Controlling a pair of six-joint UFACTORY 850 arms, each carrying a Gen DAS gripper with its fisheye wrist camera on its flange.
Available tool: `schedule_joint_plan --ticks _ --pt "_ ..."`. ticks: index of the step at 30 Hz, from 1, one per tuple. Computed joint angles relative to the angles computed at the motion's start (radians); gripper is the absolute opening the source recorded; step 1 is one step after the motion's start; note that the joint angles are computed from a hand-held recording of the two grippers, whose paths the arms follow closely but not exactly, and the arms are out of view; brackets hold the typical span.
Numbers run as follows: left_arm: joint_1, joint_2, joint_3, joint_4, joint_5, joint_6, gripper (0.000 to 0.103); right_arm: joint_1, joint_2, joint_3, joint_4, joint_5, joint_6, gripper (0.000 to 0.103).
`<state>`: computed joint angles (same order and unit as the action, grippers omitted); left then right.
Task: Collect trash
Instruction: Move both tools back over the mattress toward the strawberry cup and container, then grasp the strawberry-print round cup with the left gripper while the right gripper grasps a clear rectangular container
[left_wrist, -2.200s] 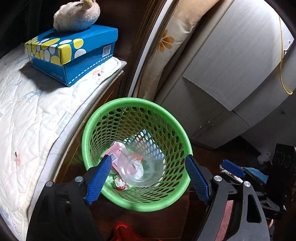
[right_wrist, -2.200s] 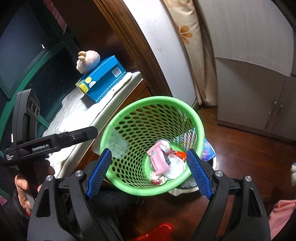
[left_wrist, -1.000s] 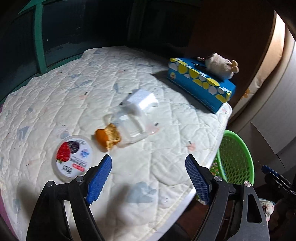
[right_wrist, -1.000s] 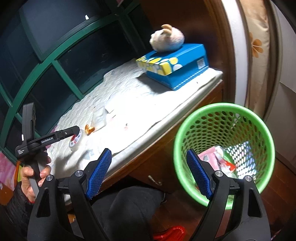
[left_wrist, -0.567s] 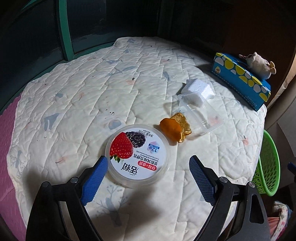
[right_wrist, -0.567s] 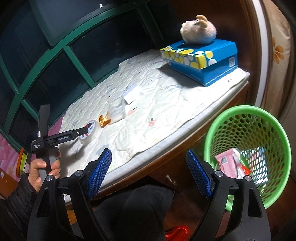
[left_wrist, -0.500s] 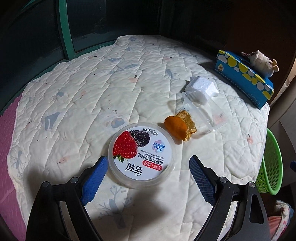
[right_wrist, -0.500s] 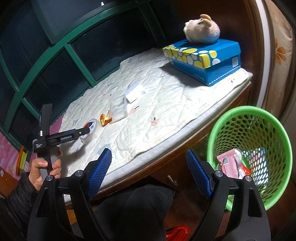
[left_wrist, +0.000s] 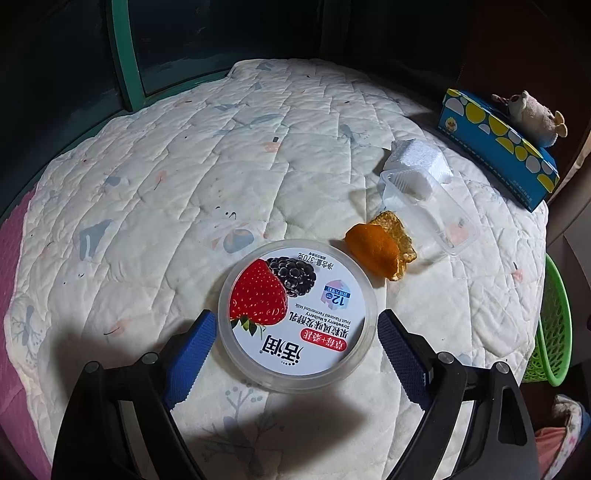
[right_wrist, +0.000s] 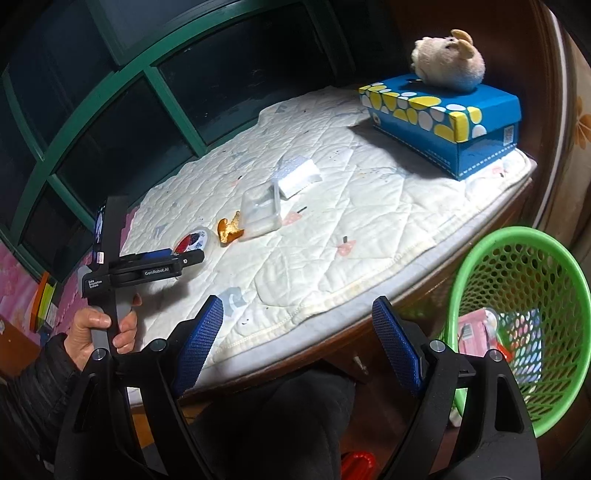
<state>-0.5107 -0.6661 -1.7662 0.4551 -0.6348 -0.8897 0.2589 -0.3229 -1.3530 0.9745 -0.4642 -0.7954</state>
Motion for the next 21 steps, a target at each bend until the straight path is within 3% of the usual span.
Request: schedule_joint_plan --ticks 12,21 --pt "-0.002 0.069 0.083 0.066 0.042 -0.087 0.083 0.054 -0.075 -0.115 -0.098 -0.004 0.042 0.081" --pt "-0.001 0.151 0.170 0.116 0.074 -0.159 0.083 0.098 -0.207 -0.300 -0.261 -0.013 0.166 0.077"
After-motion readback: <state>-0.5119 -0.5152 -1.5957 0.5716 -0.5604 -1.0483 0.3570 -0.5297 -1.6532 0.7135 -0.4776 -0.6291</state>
